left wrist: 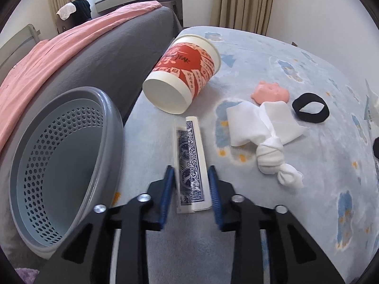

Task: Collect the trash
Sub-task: 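Carry card box and wipes packet over the wastebasket and open both tools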

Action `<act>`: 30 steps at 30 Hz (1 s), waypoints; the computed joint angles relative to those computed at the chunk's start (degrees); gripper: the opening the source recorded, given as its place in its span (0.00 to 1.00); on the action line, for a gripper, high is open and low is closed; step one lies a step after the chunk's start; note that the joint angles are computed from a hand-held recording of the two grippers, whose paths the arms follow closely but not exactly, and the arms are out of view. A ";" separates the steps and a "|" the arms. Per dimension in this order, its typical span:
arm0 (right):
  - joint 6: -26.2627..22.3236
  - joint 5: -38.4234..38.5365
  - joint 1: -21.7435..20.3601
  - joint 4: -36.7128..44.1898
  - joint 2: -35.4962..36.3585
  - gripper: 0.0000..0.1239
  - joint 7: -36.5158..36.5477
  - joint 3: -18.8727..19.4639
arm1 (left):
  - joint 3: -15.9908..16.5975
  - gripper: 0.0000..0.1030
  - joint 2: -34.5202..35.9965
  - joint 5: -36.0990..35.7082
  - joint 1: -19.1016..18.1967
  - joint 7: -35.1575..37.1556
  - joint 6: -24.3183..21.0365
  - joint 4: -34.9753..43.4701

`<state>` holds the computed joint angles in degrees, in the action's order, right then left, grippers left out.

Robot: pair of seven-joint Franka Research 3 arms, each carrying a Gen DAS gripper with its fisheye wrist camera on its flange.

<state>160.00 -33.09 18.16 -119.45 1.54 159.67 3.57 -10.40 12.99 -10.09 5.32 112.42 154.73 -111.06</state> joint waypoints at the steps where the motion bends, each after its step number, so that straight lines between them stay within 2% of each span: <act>1: -0.13 0.14 0.04 0.17 0.15 0.39 -0.16 0.05 | -0.42 0.24 -0.20 -1.10 0.45 1.04 -0.25 -0.15; 8: -1.86 0.34 1.00 1.89 1.48 0.39 -0.85 -0.10 | -0.77 0.23 -3.76 -8.08 1.98 8.20 0.77 -3.39; 12: -2.94 0.01 2.16 4.40 3.10 0.39 -0.66 -0.27 | 0.17 0.23 -6.84 -12.06 2.06 13.12 3.77 -5.60; 19: -4.33 -0.51 6.17 12.48 8.22 0.39 -1.81 -1.14 | 3.68 0.24 -10.23 -19.91 2.33 21.06 4.49 -5.36; 23: -5.37 -0.36 9.39 18.89 12.48 0.39 -3.40 -2.24 | 5.61 0.24 -10.21 -21.46 3.03 22.94 4.39 -3.90; 30: -6.79 6.80 13.31 32.93 21.71 0.39 -12.71 -3.10 | 7.17 0.24 -6.20 -18.98 6.66 20.63 2.65 2.03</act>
